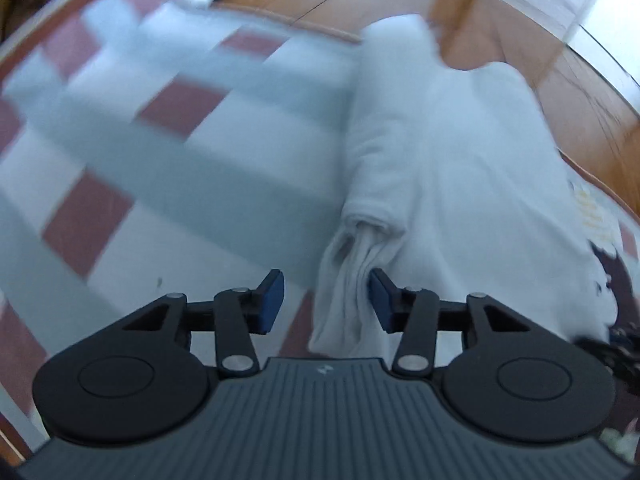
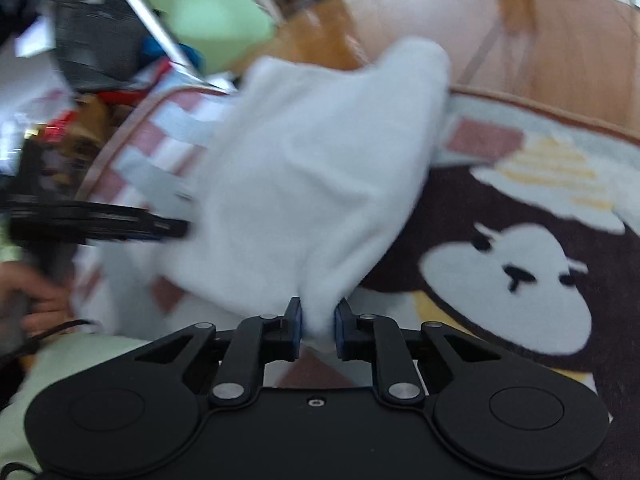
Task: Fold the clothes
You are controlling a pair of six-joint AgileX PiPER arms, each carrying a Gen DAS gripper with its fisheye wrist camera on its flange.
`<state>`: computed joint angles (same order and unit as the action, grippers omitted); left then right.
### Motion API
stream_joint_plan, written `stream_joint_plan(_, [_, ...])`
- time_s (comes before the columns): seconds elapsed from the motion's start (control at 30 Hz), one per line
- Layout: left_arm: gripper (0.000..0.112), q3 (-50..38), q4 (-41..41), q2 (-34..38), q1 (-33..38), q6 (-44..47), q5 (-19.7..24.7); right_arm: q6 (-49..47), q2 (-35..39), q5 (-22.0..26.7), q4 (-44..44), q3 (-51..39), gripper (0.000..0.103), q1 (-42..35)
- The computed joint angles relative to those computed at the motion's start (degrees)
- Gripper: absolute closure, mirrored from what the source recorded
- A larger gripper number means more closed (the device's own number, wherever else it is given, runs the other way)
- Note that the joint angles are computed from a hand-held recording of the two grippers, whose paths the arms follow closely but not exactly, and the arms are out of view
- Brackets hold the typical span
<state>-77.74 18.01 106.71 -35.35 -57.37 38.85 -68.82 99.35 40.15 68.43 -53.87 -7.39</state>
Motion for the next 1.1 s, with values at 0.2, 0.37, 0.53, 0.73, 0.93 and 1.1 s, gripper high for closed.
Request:
stream_joint_plan(0.2, [0.062, -1.6, -0.8, -0.6, 0.8, 1.7, 2.6, 9.6, 1.7, -2.5, -15.2, -2.0, 0.087, 2.3])
stream_joint_plan(0.37, [0.061, -4.1, 0.7, -3.2, 1.1, 5.5, 0.3, 11.5, 2.0, 3.9, -15.9, -6.4, 0.059, -0.2])
stream_joint_plan(0.53, [0.049, -12.7, -11.9, 2.4, 7.0, 22.1, -4.6, 16.9, 11.7, 18.6, -0.6, -15.1, 0.041, -9.3])
stream_joint_plan(0.73, [0.091, -36.5, -31.6, 20.0, 15.3, 36.0, 5.8, 34.9, 22.7, 26.5, 2.1, -30.5, 0.040, -11.8])
stream_joint_plan(0.93, [0.089, -49.6, -19.5, 27.9, 13.6, 35.6, 13.8, 43.7, 26.6, 18.2, -12.1, -42.5, 0.038, -6.1])
stream_joint_plan(1.1, [0.092, -50.7, -7.7, 27.7, 12.1, 28.0, 16.8, 52.3, 33.9, 15.1, -15.0, -51.9, 0.038, -3.0])
